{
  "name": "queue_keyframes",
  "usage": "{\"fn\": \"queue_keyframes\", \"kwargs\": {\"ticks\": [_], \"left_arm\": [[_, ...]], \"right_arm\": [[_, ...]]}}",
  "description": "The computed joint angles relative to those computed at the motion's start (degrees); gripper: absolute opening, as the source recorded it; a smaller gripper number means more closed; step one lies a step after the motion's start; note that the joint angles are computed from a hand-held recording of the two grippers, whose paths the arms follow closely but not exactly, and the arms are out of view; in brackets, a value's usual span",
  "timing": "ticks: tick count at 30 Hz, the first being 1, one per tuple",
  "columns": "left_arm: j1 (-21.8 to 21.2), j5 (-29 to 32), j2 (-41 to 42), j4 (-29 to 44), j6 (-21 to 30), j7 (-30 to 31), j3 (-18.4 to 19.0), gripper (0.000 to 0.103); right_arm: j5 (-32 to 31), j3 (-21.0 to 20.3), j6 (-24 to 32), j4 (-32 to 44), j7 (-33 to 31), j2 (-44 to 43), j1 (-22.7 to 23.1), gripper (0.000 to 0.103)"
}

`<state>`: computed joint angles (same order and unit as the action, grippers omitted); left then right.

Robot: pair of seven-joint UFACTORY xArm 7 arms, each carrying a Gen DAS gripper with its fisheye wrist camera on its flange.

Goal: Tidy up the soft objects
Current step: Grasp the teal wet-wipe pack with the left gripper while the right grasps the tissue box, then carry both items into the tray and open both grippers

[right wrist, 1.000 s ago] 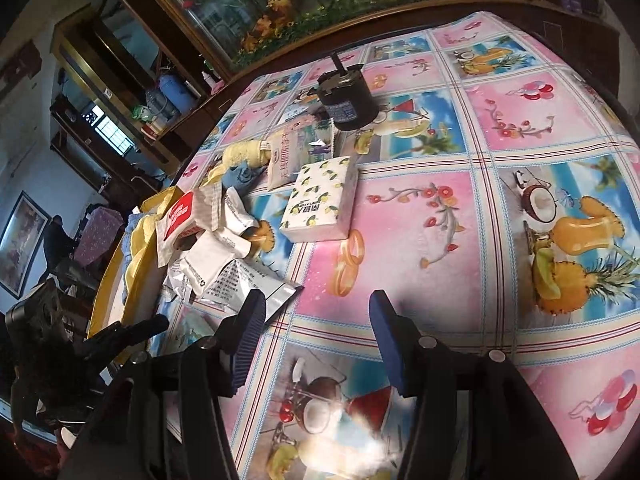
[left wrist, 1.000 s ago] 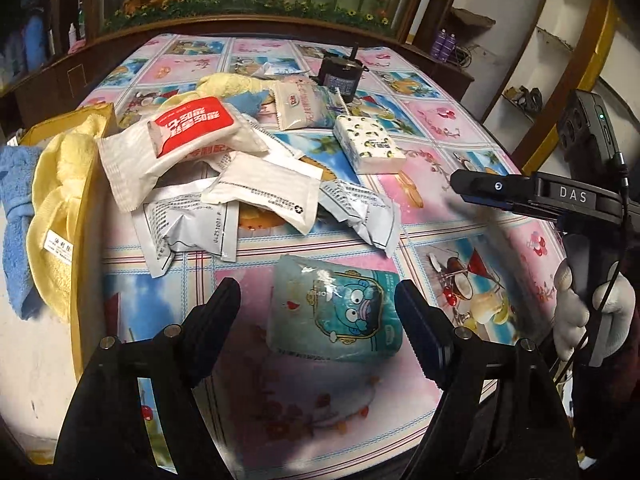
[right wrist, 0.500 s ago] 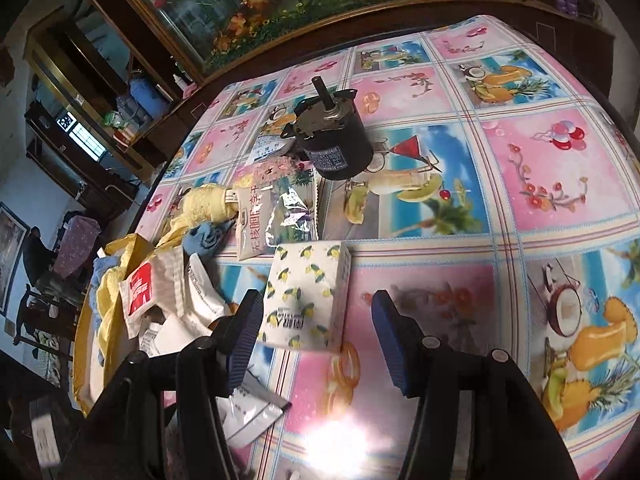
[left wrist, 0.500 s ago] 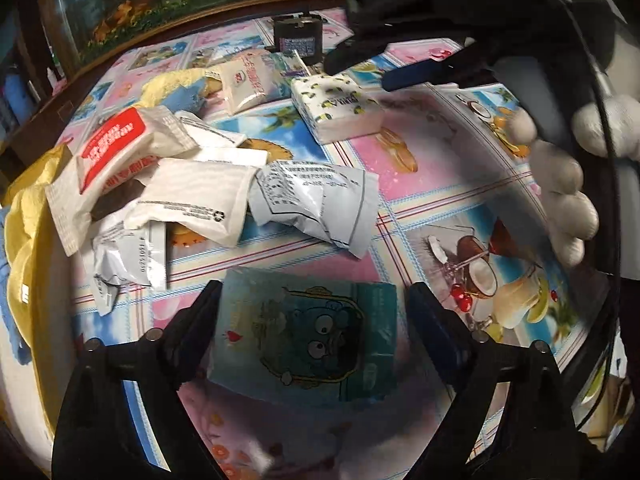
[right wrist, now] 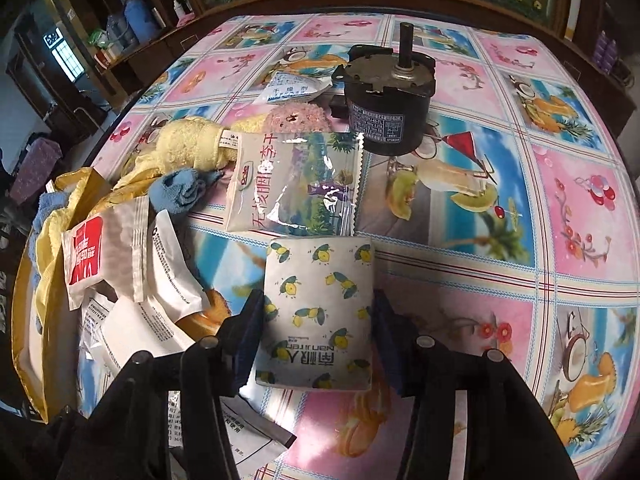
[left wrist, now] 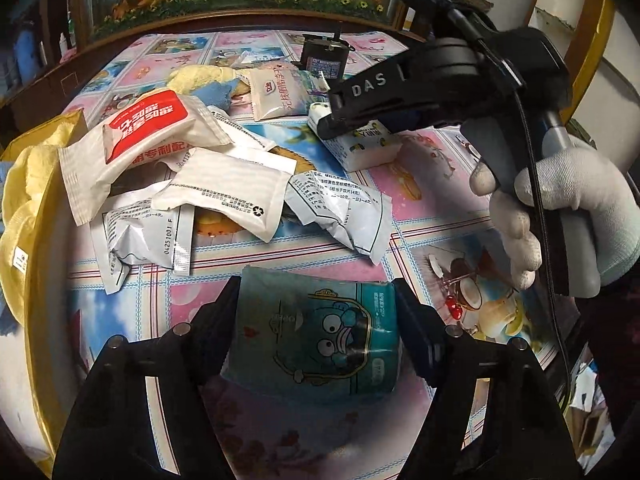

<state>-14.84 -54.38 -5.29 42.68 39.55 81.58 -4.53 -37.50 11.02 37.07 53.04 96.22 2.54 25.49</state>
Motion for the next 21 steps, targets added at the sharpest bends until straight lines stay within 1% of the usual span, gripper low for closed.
{"fn": "queue_keyframes", "kwargs": {"ticks": [2, 5, 7, 12, 14, 17, 21], "left_arm": [[0.58, -0.12, -0.73, 0.08, 1.63, -0.57, 0.62, 0.073], [1.55, -0.58, -2.36, 0.22, 4.02, -1.10, 1.90, 0.073], [2.46, -0.68, -3.23, 0.74, 6.09, -1.83, 2.94, 0.073], [5.19, -2.59, -5.28, 2.58, 8.46, -1.79, 5.90, 0.073], [6.48, -3.56, -5.03, 3.92, 7.93, -1.55, 6.91, 0.073], [8.42, -4.66, -2.77, 6.58, 5.06, -1.85, 7.59, 0.073], [11.31, -4.28, 2.47, 11.11, 1.37, -4.48, 7.42, 0.074]], "right_arm": [[-1.56, 0.32, -0.27, -1.54, 2.85, -1.56, 0.36, 0.051], [-3.09, 1.29, -0.81, -3.48, 5.25, -4.26, 0.22, 0.051], [-3.52, 2.46, 0.61, -3.86, 6.34, -5.89, 0.22, 0.051], [-6.01, 5.36, 2.60, -2.60, 8.66, -7.79, 0.37, 0.051], [-7.72, 6.07, 2.26, -0.46, 9.14, -6.60, 0.68, 0.051], [-11.24, 6.01, -0.23, 4.24, 9.75, -2.56, 1.82, 0.051], [-15.29, 3.73, -6.39, 11.79, 9.20, 4.76, 4.64, 0.051]]}}
